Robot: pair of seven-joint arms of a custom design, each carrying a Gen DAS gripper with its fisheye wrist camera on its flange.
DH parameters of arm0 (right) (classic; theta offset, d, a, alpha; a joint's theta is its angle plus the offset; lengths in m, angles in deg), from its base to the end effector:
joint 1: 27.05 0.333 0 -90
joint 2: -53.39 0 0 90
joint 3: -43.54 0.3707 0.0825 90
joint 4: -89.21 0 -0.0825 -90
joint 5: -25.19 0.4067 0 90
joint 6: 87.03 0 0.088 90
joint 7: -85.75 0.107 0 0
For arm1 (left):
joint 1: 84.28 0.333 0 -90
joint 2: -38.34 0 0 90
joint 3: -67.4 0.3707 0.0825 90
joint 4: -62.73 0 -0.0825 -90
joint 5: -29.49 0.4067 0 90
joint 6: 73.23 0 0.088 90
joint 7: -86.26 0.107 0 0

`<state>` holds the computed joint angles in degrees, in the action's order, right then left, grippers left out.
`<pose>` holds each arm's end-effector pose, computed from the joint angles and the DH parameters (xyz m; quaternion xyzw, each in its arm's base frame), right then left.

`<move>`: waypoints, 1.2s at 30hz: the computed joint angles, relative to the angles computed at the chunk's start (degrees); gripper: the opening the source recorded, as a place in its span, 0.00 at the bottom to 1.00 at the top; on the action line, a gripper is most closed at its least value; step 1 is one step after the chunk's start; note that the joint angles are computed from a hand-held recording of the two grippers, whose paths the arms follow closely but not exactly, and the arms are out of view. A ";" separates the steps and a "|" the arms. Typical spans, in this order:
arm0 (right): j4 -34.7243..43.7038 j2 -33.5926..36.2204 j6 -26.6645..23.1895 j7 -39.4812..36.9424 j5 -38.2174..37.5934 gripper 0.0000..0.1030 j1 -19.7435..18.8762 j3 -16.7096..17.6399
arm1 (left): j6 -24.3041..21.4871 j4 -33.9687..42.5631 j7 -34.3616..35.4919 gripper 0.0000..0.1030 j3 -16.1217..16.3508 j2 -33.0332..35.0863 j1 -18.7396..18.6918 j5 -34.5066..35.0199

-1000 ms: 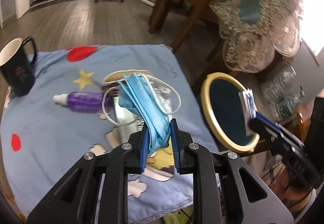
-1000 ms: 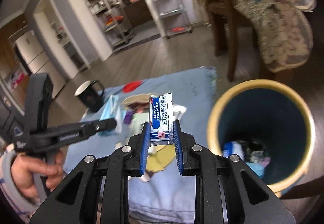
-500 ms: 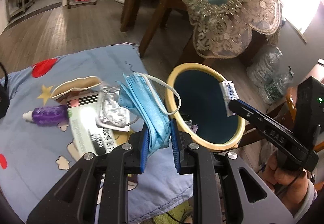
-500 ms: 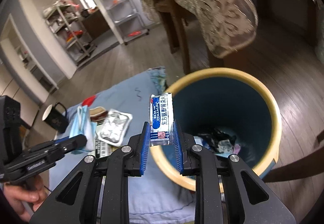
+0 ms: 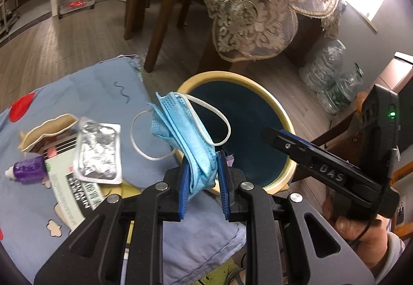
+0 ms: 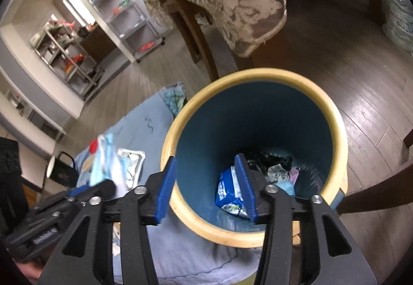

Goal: Collect trash
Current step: 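Lower the blue mask into the bin and open the left tool, then move both open tools back over the trash pile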

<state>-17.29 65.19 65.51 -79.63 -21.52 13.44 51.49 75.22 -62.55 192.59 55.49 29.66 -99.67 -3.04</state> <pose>0.4422 0.5196 0.5138 -0.5213 0.7627 -0.0835 0.3735 0.4969 -0.2513 0.5549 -0.5363 0.7781 -0.3263 0.0210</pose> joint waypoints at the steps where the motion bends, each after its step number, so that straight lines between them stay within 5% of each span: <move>1: -0.35 -0.51 -0.32 1.76 -1.54 0.54 0.42 -0.46 | -0.10 0.44 0.16 0.19 -0.13 0.53 -0.19 -0.10; 10: -1.90 -5.35 -7.47 13.28 -14.46 0.70 0.63 1.22 | 1.07 3.58 4.45 0.19 -1.28 4.37 -1.86 -3.29; 18: -1.31 -7.42 -12.38 11.66 -18.70 0.76 -0.13 3.91 | 1.35 7.05 7.00 0.20 -2.55 8.67 -2.34 -6.65; 27: -3.26 -8.41 -12.00 15.88 -19.25 0.76 -1.76 4.75 | 0.70 7.43 5.27 0.62 -3.03 10.07 -1.56 -7.19; 36: -2.89 -7.64 -10.70 15.29 -18.73 0.78 -1.72 4.58 | 0.87 5.66 4.12 0.69 -2.12 7.54 -0.87 -5.45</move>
